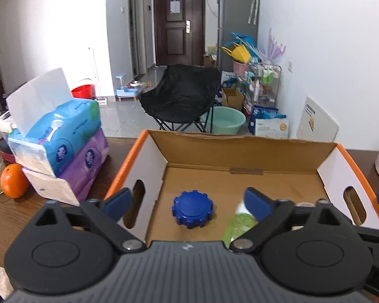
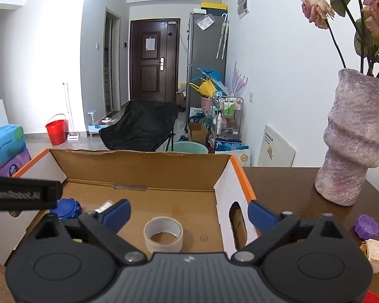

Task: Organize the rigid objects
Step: 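Open both grippers to drop the bottle and tape into the box, then withdraw both tools from the box back over the table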

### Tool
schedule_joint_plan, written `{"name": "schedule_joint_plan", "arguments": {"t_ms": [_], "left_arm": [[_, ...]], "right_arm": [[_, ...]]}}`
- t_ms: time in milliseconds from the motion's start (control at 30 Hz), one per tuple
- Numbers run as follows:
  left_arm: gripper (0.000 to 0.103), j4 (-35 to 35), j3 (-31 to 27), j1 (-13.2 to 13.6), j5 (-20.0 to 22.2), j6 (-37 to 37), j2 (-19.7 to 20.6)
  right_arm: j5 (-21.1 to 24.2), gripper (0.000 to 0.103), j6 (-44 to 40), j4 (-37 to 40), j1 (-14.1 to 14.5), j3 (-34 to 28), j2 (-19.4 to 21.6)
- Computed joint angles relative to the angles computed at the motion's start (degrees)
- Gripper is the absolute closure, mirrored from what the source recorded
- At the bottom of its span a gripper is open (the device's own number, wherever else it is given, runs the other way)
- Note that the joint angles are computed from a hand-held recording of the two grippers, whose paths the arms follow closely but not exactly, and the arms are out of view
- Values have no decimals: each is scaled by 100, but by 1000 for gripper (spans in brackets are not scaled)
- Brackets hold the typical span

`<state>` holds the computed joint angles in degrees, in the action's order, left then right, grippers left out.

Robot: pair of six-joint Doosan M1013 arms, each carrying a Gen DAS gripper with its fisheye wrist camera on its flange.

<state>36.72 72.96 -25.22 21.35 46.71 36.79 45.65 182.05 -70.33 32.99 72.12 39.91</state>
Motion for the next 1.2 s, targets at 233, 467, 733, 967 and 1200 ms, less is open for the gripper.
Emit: {"name": "schedule_joint_plan", "arguments": {"t_ms": [233,467,733,967,1200], "left_arm": [[0,123,20,0,-4,-135,-12],[0,256,152,0,-134,-220,-100],[0,407,411,-12,-344,-323,-281],[0,642,651,-17,-476,-549,-429],[0,1158,1024,-8,-647,-1117,-664]], "right_arm": [[7,3,-58,14,23,21,-16],[63,3,66,-112,66,104,-69],[121,3,358,-326,106,360,-222],[243,3,655,-490,163,632,-387],[368,3,915,-653,264,870,-531]]}}
